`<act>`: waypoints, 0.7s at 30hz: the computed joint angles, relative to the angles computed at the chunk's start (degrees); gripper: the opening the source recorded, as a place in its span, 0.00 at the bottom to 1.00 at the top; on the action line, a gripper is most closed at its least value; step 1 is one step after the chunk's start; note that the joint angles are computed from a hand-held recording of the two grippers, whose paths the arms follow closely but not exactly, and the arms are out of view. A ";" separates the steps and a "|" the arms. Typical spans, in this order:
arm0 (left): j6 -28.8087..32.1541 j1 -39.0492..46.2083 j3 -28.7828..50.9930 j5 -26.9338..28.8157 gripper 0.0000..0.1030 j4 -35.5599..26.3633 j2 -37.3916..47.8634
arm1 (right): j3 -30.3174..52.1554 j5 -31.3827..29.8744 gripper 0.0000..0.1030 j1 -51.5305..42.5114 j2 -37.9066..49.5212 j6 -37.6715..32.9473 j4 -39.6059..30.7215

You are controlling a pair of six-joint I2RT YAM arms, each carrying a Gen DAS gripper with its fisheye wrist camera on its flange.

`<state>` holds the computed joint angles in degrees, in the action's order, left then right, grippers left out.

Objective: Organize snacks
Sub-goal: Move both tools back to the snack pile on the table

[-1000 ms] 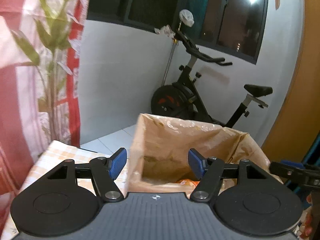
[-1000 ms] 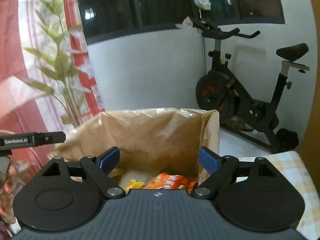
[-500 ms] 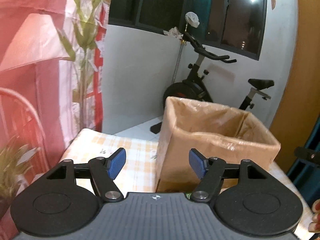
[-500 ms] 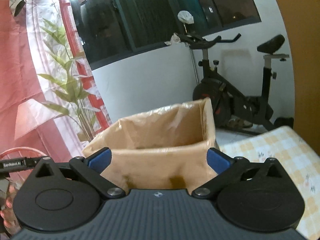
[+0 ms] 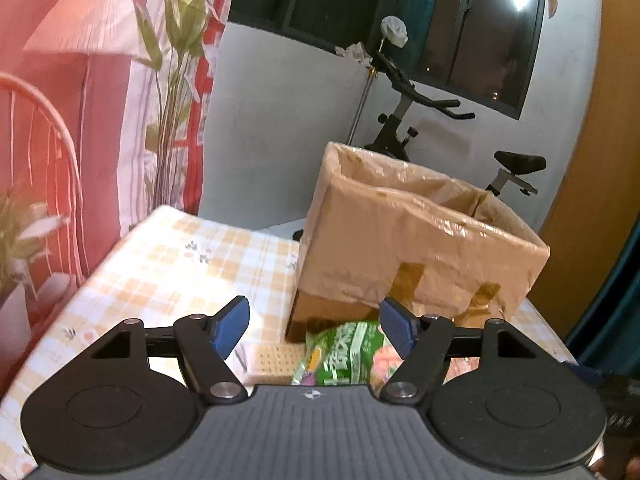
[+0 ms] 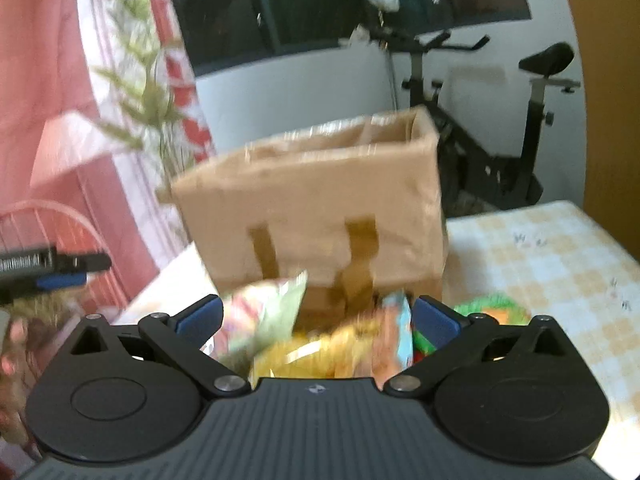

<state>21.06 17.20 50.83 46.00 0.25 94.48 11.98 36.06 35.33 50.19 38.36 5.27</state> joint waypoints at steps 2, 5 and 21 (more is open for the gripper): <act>0.28 0.05 0.47 -0.06 0.72 -1.48 1.15 | -0.30 -0.93 0.99 0.65 3.41 0.58 1.95; 0.86 -0.04 0.09 -1.26 0.72 -1.60 2.30 | -0.52 -3.68 0.96 0.11 8.70 0.96 5.55; 4.52 -1.72 -3.64 -5.54 0.71 -1.81 3.73 | -2.37 -19.87 0.73 -10.70 29.59 -2.23 29.17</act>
